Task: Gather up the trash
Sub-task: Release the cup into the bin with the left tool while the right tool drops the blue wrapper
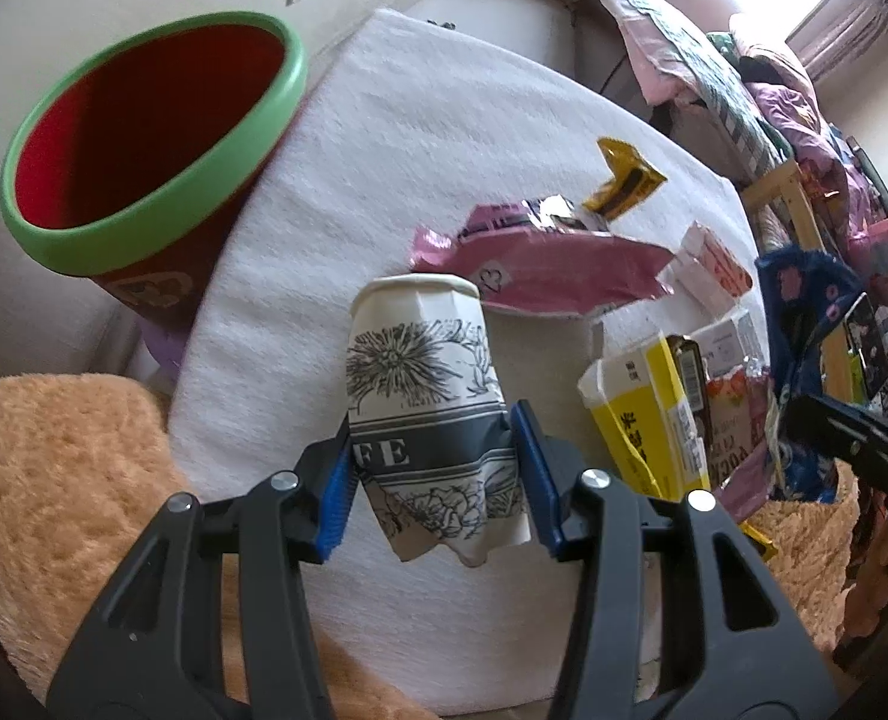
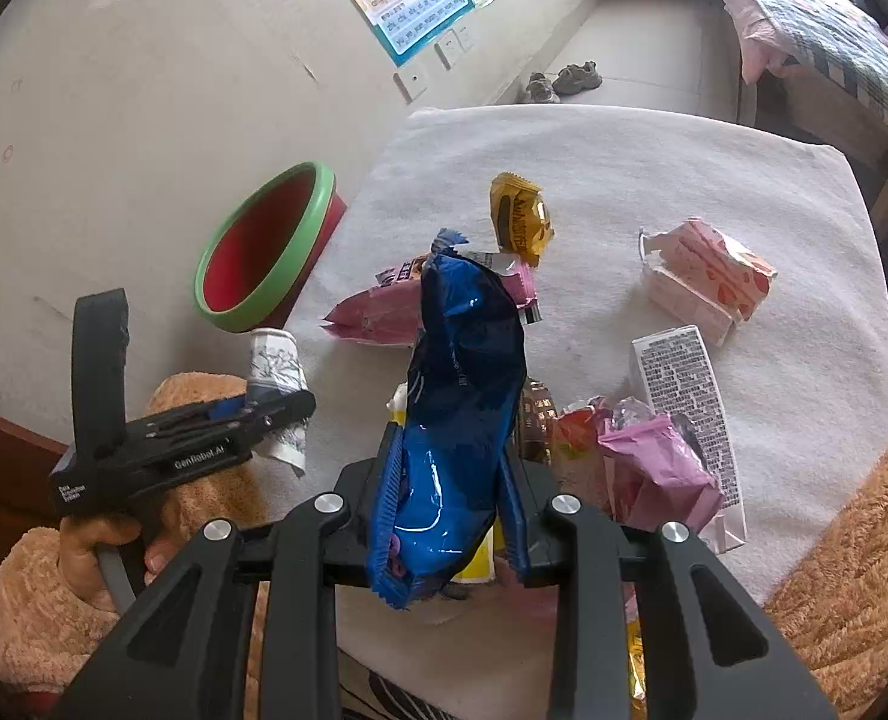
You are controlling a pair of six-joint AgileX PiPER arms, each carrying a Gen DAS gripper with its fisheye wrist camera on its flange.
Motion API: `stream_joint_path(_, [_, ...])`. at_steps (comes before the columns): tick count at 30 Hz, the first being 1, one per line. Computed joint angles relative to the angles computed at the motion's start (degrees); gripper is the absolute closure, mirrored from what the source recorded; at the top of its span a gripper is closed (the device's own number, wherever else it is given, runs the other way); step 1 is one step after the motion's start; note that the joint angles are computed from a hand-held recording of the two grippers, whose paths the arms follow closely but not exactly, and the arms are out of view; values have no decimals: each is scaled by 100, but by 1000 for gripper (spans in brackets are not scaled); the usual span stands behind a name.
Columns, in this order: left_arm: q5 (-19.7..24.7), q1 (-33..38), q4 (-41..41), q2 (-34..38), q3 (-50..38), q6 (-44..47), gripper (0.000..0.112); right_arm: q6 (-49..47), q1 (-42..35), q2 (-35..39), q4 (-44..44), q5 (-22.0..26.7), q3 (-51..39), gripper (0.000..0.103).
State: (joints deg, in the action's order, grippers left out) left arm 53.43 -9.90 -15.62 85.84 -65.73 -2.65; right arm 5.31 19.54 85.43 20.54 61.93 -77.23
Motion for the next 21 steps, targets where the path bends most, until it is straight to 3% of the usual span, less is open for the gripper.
stream_joint_path(21, [-129, 889, 298, -189, -149, -94, 66, -34, 510, 786, -98, -54, -1028, 74])
